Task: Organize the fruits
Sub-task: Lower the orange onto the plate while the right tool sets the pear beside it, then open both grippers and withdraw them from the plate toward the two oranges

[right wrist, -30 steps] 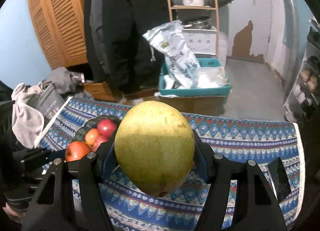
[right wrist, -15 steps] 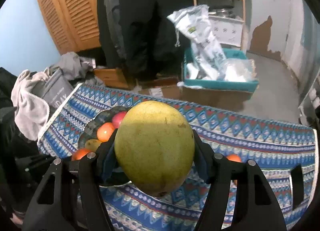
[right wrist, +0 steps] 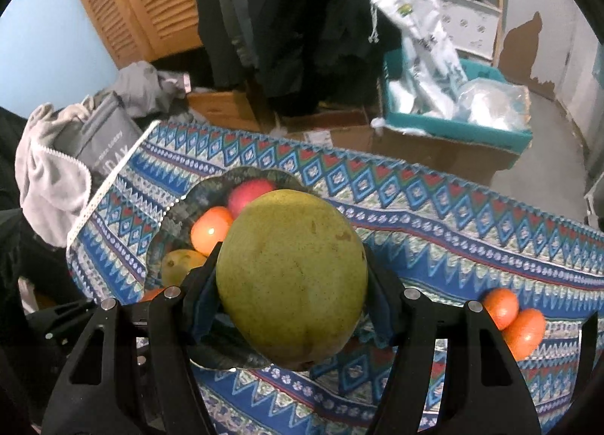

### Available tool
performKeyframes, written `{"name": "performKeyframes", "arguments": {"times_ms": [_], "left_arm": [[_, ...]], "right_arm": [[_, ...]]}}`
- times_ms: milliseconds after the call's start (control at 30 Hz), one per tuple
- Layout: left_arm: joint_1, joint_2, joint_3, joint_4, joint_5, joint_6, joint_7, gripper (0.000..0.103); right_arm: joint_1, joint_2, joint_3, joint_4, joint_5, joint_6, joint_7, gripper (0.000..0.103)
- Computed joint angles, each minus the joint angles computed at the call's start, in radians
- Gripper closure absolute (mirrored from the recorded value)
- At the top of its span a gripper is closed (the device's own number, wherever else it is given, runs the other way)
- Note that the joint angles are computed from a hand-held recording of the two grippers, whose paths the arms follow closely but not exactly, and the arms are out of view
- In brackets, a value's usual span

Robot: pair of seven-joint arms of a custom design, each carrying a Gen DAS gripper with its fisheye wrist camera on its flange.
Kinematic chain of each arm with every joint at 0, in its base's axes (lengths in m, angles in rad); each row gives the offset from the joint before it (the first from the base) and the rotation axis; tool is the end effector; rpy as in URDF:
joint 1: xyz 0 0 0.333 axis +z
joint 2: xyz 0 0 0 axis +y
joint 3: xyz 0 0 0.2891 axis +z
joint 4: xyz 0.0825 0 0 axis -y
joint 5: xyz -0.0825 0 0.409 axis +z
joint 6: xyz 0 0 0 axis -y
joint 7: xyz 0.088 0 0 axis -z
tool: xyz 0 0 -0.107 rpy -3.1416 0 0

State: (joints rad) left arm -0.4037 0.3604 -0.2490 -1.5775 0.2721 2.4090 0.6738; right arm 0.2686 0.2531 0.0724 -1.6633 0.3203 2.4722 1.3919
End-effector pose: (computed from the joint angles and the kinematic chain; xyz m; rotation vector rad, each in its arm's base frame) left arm 0.5831 -0.4163 0.4562 -2.1776 1.9243 -0.7139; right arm 0.6577 0.2279 0.4871 -2.0530 1.4875 -0.1866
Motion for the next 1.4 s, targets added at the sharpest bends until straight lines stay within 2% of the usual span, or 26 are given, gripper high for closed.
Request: {"name": "performKeyframes", "arguments": {"times_ms": [167,533,633,700,900,1100,1267,1400], "left_arm": [[0.019,-0.002,-0.007,-0.022,-0.046,0.012,0.006,0.058],[0.021,0.013,-0.006,-0.010,-0.068,-0.009,0.007,0.056],[0.024,0.006,-0.004,-0.021,-0.072,0.011,-0.006,0.049],[0.019,-0.003,0.002,-0.029,-0.055,0.019,-0.023,0.040],[0.019,-0.015,-0.001,-0.036,-0.042,0.010,-0.035,0.039],[0.009,-0.019,0.005,-0.025,-0.009,0.001,-0.053,0.039],[-0.005,-0.022,0.010,-0.007,0.033,-0.009,-0.066,0.038],[-0.017,-0.023,0.014,0.011,0.070,-0.014,-0.078,0.033]], "right_arm": [[0.002,0.048,0.002,0.038,0.004,-0.033,0.018,0.037],[-0.001,0.113,0.008,0.102,0.016,-0.093,0.036,0.036],[-0.005,0.133,0.010,0.129,0.030,-0.128,0.040,0.035],[0.001,0.138,0.006,0.132,0.019,-0.132,0.051,0.035],[-0.019,0.112,0.021,0.106,0.086,-0.075,0.020,0.034],[-0.003,0.080,0.004,0.095,0.039,-0.051,0.040,0.034],[0.018,0.029,-0.016,0.050,-0.056,-0.009,0.059,0.034],[0.024,-0.025,-0.027,-0.004,-0.119,0.034,0.082,0.034]]}}
